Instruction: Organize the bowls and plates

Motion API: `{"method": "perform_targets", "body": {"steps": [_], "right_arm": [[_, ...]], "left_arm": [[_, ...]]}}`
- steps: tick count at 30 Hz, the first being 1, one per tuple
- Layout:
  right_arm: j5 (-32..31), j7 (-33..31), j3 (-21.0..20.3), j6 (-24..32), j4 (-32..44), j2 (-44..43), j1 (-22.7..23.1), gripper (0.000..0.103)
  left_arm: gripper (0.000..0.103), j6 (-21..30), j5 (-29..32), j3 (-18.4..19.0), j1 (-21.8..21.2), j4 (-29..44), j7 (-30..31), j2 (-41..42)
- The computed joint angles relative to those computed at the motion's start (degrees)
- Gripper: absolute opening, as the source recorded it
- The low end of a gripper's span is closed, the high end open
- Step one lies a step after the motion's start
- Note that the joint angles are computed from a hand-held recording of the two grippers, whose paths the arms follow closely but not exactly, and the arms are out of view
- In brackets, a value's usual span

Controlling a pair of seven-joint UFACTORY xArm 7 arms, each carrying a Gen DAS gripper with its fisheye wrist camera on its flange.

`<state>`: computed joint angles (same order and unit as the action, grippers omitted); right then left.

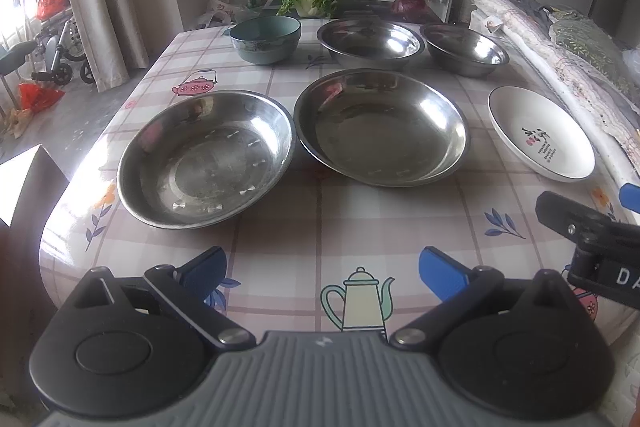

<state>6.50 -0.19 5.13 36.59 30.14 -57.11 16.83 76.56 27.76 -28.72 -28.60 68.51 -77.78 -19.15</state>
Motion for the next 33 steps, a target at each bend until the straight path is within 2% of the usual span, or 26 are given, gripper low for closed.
{"method": "perform_targets", "body": {"steps": [33], "right_arm": [[0.02, -0.43, 0.18, 0.23, -0.06, 0.35, 0.68, 0.102]], "left_arm": [[0.103, 1.97, -0.07, 0.05, 0.11, 0.03, -0.54, -0.24]]}}
